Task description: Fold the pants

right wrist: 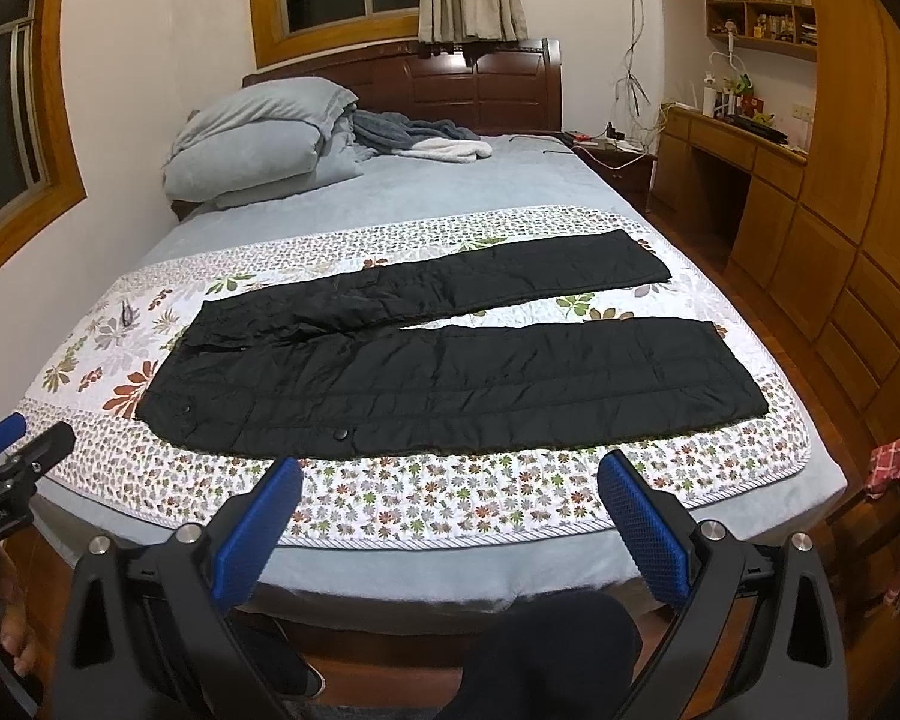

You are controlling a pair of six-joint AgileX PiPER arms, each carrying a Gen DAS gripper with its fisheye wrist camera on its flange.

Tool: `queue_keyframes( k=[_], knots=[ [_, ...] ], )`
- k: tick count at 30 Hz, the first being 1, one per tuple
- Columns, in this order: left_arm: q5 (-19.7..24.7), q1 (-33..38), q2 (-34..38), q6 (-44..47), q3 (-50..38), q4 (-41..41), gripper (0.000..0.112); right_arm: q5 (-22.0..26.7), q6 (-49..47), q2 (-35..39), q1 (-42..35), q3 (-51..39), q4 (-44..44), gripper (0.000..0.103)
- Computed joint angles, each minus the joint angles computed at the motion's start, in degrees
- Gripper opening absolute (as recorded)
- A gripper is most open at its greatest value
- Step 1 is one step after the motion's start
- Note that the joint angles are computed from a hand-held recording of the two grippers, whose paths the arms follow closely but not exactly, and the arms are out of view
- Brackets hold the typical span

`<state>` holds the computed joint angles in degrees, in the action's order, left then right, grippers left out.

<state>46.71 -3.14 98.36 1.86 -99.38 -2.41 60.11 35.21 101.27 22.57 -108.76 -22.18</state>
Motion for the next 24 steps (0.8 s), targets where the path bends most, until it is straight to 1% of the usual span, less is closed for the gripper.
queue_keyframes(
  k=[19,21,23,24],
  knots=[
    [0.1,0.6,0.0,0.6,-0.2,-0.5,0.101,0.8,0.2,0.8,0.7,-1.4,-0.4,0.1],
    [0.7,1.3,0.4,2.4,-0.7,-2.6,0.101,0.8,0.2,0.9,0.7,-1.5,-0.6,0.1],
    [2.5,3.4,2.0,6.7,-1.8,-8.4,0.101,0.5,0.0,0.9,0.4,-1.1,-0.3,0.1],
    [3.3,4.2,3.2,7.8,-2.7,-9.7,0.101,0.0,-0.2,0.8,0.1,-0.5,-0.3,0.1]
  ],
)
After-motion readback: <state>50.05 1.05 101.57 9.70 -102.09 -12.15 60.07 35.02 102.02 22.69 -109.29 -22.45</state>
